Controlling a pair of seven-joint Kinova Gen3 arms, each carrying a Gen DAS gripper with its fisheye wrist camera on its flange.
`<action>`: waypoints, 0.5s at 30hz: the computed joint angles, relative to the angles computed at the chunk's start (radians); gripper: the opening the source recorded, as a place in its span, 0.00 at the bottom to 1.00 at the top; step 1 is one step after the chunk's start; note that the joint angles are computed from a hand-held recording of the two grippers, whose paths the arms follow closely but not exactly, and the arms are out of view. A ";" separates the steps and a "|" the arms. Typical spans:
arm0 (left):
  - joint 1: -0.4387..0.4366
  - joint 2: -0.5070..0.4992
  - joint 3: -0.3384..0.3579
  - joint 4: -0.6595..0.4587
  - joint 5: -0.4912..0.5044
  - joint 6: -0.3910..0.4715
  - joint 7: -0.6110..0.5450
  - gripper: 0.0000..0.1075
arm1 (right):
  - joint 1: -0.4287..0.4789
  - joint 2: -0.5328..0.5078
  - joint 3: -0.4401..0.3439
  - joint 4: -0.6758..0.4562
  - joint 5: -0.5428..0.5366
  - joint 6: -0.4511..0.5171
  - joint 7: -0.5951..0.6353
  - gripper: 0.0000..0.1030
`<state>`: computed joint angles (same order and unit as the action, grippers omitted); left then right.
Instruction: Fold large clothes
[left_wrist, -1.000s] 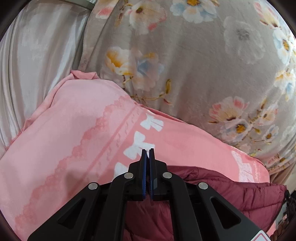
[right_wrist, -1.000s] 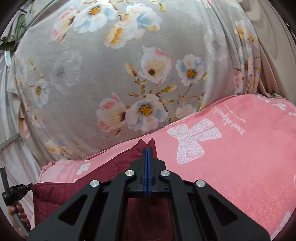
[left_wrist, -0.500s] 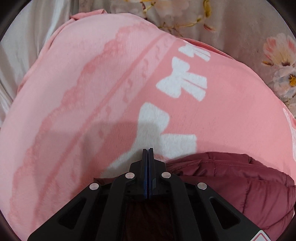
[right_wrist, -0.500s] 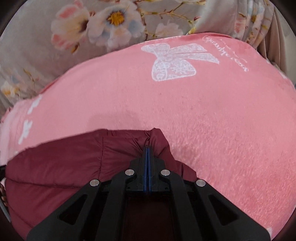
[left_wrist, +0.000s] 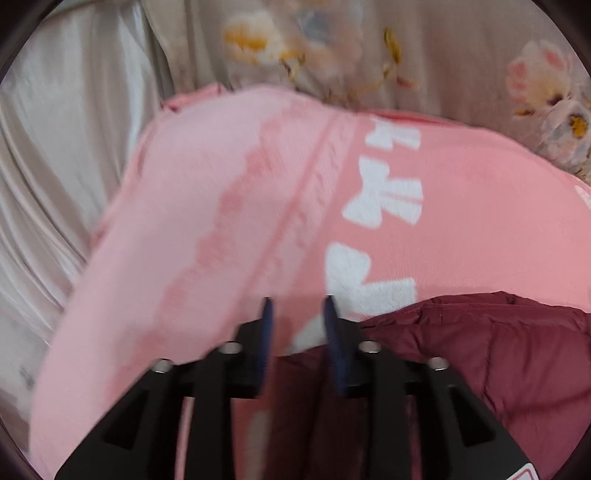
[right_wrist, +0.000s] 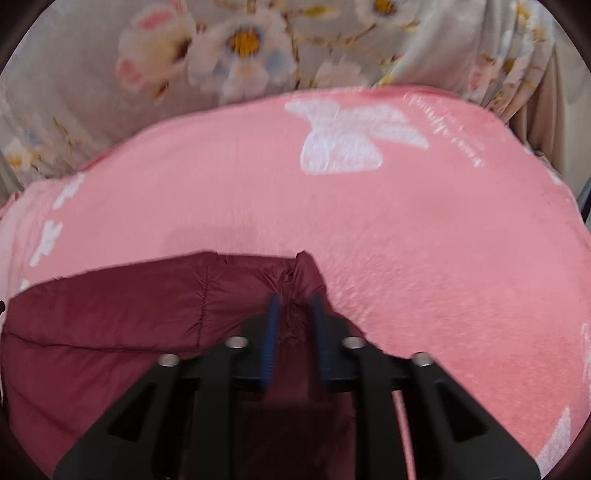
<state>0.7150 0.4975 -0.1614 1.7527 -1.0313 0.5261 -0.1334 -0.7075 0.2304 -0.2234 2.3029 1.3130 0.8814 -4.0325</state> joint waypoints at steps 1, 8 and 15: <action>0.021 -0.042 -0.015 0.031 -0.030 0.003 0.024 0.42 | -0.023 -0.025 -0.014 0.006 0.008 0.024 -0.012 0.40; -0.129 -0.169 0.238 0.073 0.075 -0.160 -0.163 0.44 | 0.185 0.028 -0.268 -0.140 0.245 -0.163 0.081 0.55; -0.143 0.026 0.396 -0.132 0.287 -0.086 -0.398 0.44 | 0.137 0.188 -0.133 -0.315 0.136 -0.295 0.276 0.19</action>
